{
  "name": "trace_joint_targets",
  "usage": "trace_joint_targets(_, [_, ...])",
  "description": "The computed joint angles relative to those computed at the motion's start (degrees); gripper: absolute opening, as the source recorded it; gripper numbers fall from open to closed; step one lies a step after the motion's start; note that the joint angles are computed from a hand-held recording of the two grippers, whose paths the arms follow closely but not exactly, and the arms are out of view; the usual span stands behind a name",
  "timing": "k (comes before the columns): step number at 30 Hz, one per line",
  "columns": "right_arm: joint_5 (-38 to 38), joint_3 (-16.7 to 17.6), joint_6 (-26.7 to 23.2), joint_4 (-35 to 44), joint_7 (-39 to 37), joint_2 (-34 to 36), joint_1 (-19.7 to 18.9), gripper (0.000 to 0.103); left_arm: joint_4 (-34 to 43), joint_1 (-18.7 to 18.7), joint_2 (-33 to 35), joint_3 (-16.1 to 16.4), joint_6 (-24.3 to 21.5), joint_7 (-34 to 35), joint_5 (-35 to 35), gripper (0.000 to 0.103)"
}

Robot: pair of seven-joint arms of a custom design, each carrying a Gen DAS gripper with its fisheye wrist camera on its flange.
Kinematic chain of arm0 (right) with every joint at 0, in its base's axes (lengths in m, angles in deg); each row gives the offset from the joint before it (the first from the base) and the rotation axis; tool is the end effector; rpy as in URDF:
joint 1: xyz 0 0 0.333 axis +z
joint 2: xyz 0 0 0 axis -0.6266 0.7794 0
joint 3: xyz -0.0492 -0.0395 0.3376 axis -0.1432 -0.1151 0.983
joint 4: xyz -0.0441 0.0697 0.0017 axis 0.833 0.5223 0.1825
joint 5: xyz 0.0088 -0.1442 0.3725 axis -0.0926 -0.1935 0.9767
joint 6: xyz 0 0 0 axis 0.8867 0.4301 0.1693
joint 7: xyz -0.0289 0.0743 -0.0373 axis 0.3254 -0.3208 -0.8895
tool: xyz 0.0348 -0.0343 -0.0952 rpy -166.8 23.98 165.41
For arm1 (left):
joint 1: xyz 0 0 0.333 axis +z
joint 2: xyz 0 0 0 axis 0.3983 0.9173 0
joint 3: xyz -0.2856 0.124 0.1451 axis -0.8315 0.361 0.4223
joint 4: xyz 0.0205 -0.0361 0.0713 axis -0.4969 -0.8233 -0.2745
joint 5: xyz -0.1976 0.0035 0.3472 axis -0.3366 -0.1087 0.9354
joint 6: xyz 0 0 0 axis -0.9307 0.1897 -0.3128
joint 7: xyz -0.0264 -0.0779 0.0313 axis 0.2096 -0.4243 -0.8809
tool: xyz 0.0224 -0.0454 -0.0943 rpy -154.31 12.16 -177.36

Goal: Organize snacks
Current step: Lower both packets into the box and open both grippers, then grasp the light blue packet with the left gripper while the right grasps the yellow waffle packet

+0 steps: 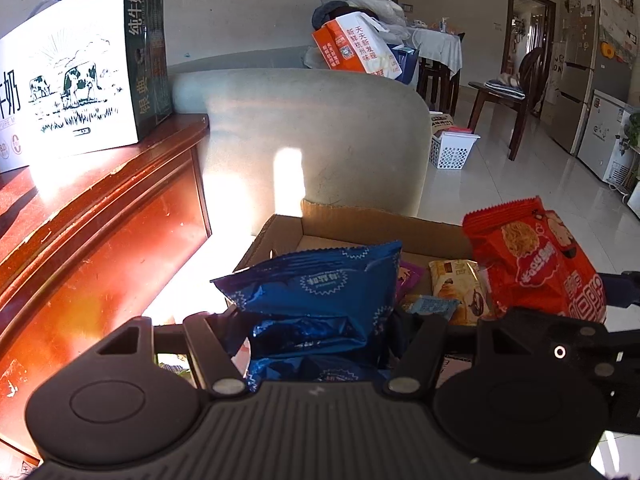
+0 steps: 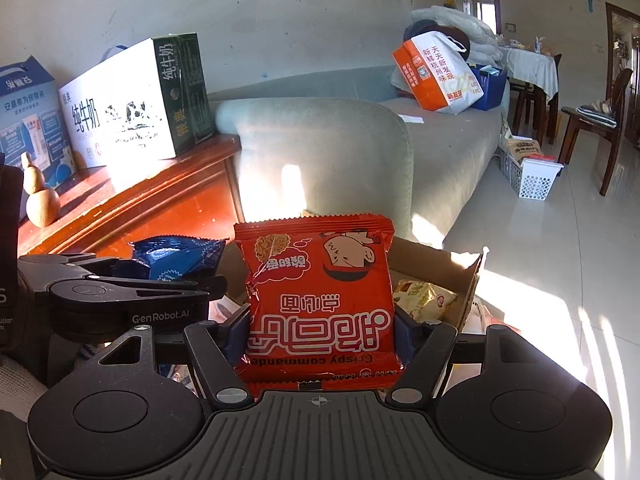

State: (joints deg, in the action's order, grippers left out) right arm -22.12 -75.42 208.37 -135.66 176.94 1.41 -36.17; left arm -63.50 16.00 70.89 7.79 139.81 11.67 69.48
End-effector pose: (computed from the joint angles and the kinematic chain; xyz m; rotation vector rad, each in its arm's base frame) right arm 0.5210 0.1396 0.5525 -1.6218 1.6169 -0.7329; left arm 0.6069 -0.1880 0.5470 -1.4728 1.9493 -0.9709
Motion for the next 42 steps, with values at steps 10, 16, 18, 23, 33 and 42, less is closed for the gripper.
trace_joint_targets(10, [-11.0,-0.5,-1.9,4.9,13.1,4.4,-2.0,0.069,8.3,2.6,7.6,-4.5,-2.6,6.1,-11.2,0.064])
trace_joint_targets(16, [-12.3,-3.9,-5.3,7.5,16.1,7.0,1.6,0.069,8.6,3.3,8.6,-5.1,-3.9,9.5,-13.6,0.064])
trace_joint_targets(18, [-12.3,-5.0,-5.8,7.9,17.2,7.4,2.5,0.069,8.3,3.7,8.4,-5.4,-3.7,11.3,-14.6,0.065])
trace_joint_targets(23, [-7.6,-7.0,-4.8,8.1,18.0,8.1,3.3,0.069,11.2,5.0,10.0,-7.4,-4.5,16.5,-19.5,0.065])
trace_joint_targets(33, [-10.5,-9.0,-4.5,8.7,25.5,8.7,3.4,0.087,19.0,0.1,14.7,-4.1,-7.7,10.9,-11.9,0.089])
trace_joint_targets(42, [0.4,-8.0,-5.1,5.7,12.4,6.3,3.4,0.089,10.3,0.4,5.8,-2.4,-8.8,9.8,-9.9,0.091])
